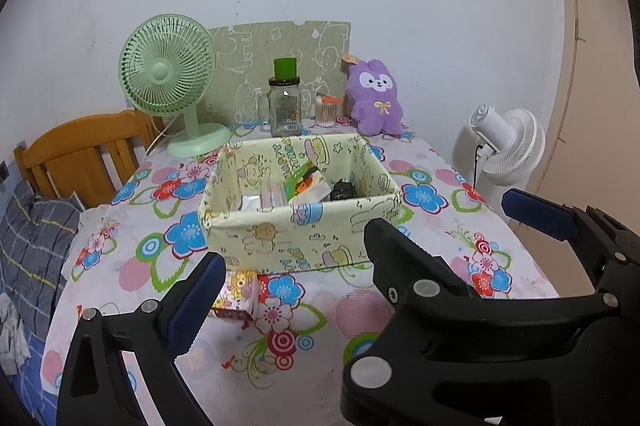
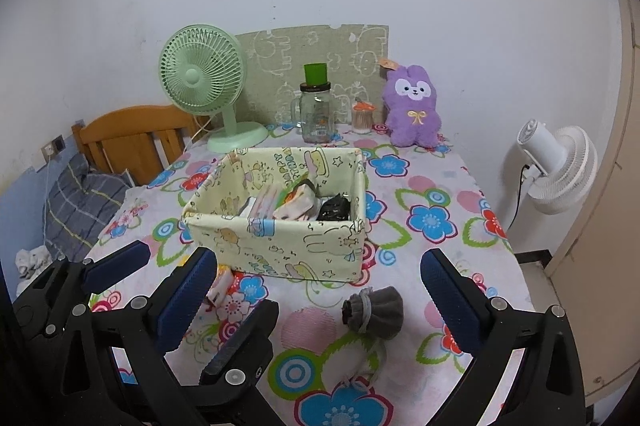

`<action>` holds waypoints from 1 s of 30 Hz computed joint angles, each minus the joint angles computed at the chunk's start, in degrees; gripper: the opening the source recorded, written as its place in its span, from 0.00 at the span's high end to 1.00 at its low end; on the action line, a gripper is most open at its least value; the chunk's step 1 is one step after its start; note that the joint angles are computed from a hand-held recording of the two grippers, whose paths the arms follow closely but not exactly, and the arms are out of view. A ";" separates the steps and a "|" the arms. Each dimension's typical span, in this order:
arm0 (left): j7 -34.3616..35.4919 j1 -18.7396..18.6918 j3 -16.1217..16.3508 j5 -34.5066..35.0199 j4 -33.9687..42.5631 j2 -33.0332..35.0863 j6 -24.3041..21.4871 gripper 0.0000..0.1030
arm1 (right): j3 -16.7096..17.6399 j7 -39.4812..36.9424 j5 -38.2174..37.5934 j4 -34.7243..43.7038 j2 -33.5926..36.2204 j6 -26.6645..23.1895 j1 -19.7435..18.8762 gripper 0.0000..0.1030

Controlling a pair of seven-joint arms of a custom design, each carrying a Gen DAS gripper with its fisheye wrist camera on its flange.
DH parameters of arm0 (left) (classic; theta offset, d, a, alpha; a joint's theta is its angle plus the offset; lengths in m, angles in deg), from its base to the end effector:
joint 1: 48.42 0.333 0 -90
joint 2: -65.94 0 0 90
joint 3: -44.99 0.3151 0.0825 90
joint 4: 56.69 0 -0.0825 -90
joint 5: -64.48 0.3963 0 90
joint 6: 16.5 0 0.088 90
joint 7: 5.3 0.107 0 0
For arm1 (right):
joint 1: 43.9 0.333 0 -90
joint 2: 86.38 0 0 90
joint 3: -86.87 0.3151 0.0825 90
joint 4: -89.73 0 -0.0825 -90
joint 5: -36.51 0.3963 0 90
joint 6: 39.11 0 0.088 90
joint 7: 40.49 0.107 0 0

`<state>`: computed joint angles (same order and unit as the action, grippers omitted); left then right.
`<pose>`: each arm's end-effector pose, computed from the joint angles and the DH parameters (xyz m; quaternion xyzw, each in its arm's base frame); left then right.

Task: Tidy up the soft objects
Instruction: 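Withdraw both tools from the box and move toward the grey pouch, then grasp the grey drawstring pouch with the right tool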

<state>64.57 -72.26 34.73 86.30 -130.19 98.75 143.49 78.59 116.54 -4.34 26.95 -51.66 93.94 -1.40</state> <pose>0.6587 -0.4170 0.5318 -0.4682 0.7530 -0.3976 0.2360 0.6337 0.4621 0.5476 -0.5694 0.6871 -0.3189 0.3192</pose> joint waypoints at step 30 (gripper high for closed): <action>2.08 -1.82 -1.64 -3.17 7.21 8.93 -5.29 0.03 | 1.31 4.32 1.54 -13.24 -3.33 6.22 -3.14 0.00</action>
<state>66.65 -74.08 33.09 83.13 -122.98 107.68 138.20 79.90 120.85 -2.80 13.71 -54.99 100.16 -4.54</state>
